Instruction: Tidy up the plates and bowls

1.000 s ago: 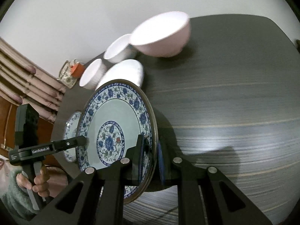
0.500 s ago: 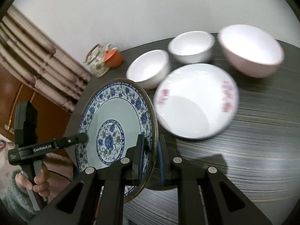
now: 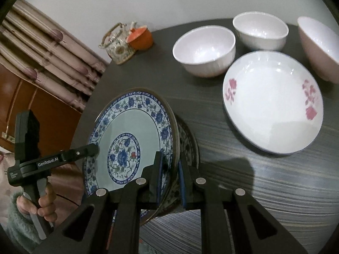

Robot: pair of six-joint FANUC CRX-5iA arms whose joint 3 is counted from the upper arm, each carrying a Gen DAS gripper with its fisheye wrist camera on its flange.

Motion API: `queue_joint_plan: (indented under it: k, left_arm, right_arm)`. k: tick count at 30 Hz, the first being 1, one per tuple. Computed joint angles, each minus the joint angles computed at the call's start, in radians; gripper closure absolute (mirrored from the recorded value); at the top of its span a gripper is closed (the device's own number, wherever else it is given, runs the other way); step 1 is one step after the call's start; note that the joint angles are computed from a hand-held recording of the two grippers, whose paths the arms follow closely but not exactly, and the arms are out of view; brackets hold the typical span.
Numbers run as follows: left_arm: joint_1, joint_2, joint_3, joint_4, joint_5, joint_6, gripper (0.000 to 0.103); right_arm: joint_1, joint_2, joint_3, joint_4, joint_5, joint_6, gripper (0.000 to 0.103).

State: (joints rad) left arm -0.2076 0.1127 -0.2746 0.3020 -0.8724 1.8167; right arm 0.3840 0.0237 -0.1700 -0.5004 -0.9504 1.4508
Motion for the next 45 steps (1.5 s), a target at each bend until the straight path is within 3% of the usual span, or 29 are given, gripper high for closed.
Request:
queue_joint_plan:
  k: [10, 36, 45]
  left_arm:
    - [0.002, 0.051, 0.01, 0.01, 0.009, 0.01, 0.076]
    - [-0.07, 0.089, 0.094, -0.175, -0.024, 0.168, 0.074]
    - [-0.077, 0.082, 0.083, -0.182, -0.01, 0.164, 0.071]
  right_arm:
    - [0.022, 0.035, 0.006, 0.019, 0.003, -0.04, 0.089]
    - [0.146, 0.079, 0.005, 0.229, 0.037, -0.144, 0.079]
    - [0.198, 0.087, -0.001, 0.341, 0.042, -0.193, 0.063]
